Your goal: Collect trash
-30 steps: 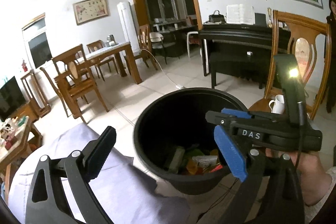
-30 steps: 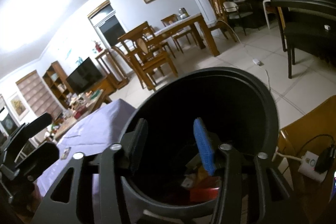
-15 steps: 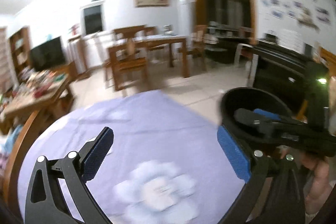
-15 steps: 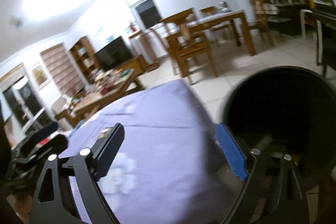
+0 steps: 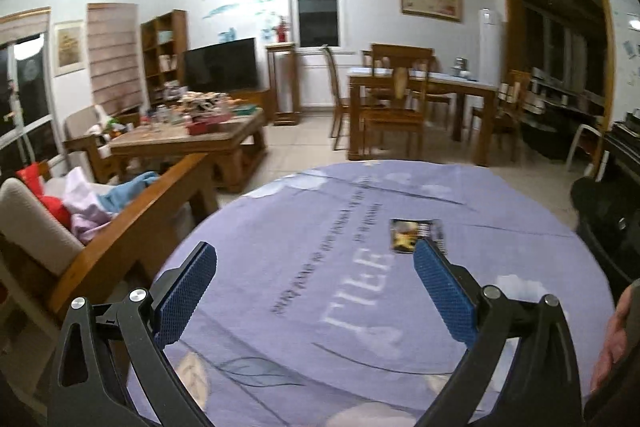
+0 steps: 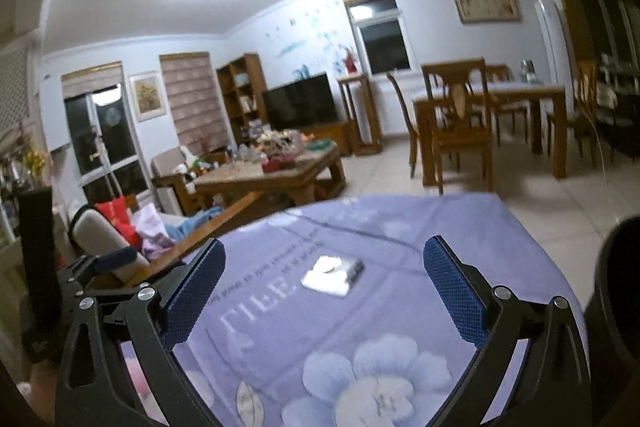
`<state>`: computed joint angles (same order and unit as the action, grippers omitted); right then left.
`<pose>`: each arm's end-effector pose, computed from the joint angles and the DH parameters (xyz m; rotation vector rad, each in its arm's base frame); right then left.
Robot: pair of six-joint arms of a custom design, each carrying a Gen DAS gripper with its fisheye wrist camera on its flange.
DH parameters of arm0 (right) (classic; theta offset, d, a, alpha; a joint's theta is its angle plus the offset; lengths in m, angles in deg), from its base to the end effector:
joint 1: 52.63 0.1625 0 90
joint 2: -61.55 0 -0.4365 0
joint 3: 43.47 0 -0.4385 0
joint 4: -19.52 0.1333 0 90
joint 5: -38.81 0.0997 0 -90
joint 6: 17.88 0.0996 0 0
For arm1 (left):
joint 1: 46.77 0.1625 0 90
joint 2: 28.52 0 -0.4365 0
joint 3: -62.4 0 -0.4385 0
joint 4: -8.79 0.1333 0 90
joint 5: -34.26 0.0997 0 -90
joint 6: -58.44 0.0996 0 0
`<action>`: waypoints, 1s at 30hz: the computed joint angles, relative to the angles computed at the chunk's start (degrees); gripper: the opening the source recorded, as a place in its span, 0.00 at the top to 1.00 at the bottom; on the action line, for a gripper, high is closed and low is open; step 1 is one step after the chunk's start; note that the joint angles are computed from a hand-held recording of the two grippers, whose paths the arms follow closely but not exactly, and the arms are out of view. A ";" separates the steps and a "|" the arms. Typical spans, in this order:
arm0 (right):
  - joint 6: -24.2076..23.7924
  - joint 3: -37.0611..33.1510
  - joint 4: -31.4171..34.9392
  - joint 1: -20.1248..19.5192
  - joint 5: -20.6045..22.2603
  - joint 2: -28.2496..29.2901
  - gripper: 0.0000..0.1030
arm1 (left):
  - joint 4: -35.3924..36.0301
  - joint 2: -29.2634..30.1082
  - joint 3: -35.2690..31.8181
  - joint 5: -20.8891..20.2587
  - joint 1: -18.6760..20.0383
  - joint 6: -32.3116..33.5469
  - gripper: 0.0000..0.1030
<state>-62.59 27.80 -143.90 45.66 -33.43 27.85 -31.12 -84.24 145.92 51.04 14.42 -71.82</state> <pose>0.2841 -0.8146 0.1188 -1.4116 2.5059 -1.0229 -0.1287 -0.7085 0.2272 -0.0966 1.6678 -1.3305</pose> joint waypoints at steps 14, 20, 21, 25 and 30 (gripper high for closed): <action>0.04 -2.14 -14.26 -1.67 9.07 4.88 0.05 | 14.37 -0.34 -2.03 3.55 1.36 -16.94 0.05; -0.48 -1.40 -15.04 -1.69 8.86 4.58 0.05 | 13.09 -1.28 -0.79 5.77 1.66 -17.06 0.05; -0.35 -1.64 -14.79 -1.65 8.34 4.71 0.05 | 13.49 -1.18 -0.94 5.96 1.72 -17.41 0.05; 0.81 -1.65 -13.61 -1.14 6.85 4.63 0.05 | 9.65 -2.27 0.93 7.27 1.61 -14.80 0.05; 0.53 -1.19 -13.53 -1.04 6.95 4.41 0.05 | 7.57 -1.77 0.42 5.71 1.65 -11.97 0.05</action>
<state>-62.07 26.60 -157.43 44.62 -26.48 32.26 -23.55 -86.01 146.34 56.75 16.07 -83.79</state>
